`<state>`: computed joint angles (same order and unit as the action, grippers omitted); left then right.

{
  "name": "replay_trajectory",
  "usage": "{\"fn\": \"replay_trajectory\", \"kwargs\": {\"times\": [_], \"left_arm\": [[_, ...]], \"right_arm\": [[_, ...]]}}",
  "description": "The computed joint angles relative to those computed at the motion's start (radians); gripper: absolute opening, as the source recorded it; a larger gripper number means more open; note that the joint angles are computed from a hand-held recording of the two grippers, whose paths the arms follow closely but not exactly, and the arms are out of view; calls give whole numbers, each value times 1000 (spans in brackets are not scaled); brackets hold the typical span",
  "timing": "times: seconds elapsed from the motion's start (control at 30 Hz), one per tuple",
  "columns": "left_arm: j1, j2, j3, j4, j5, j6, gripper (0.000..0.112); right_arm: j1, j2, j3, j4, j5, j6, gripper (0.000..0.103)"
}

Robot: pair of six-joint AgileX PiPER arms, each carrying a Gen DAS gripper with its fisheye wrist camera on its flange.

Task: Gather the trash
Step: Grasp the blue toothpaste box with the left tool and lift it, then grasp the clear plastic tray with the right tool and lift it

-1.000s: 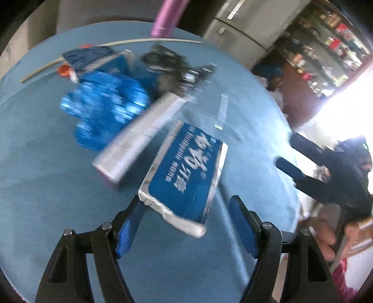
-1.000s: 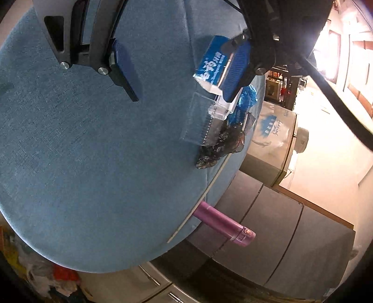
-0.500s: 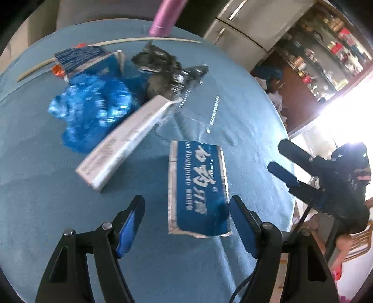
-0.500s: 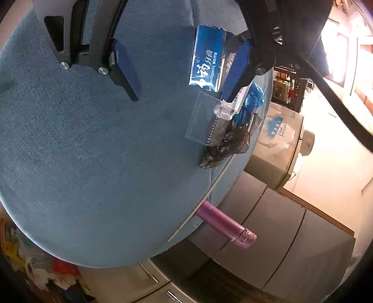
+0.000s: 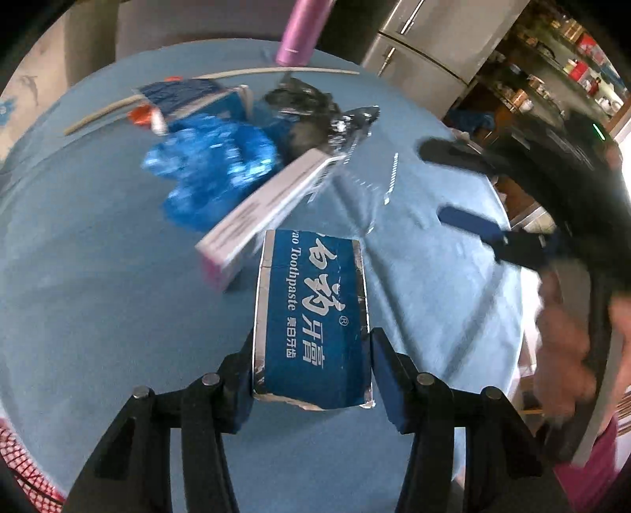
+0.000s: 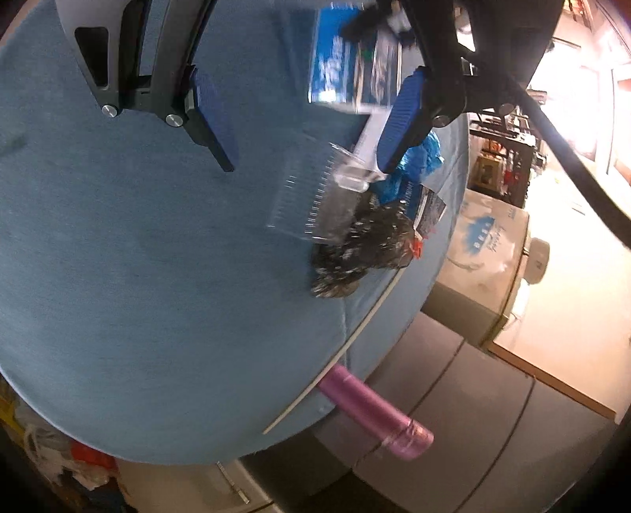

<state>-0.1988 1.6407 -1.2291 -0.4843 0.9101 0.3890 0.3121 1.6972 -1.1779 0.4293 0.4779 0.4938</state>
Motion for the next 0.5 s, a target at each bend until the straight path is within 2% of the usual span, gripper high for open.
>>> {"fn": "replay_trajectory", "kwargs": {"times": [0.17, 0.27, 0.33, 0.4, 0.5], "left_arm": [[67, -127, 114, 19, -18, 58, 55], [115, -194, 171, 22, -21, 101, 55], [187, -242, 210, -3, 5, 171, 55], [208, -265, 220, -7, 10, 181, 55], [211, -278, 217, -3, 4, 172, 55]], "right_arm": [[48, 153, -228, -245, 156, 306, 76], [72, 221, -332, -315, 229, 384, 76], [95, 263, -399, -378, 287, 442, 76], [110, 304, -459, -422, 348, 479, 74], [128, 335, -499, -457, 389, 512, 68]]}}
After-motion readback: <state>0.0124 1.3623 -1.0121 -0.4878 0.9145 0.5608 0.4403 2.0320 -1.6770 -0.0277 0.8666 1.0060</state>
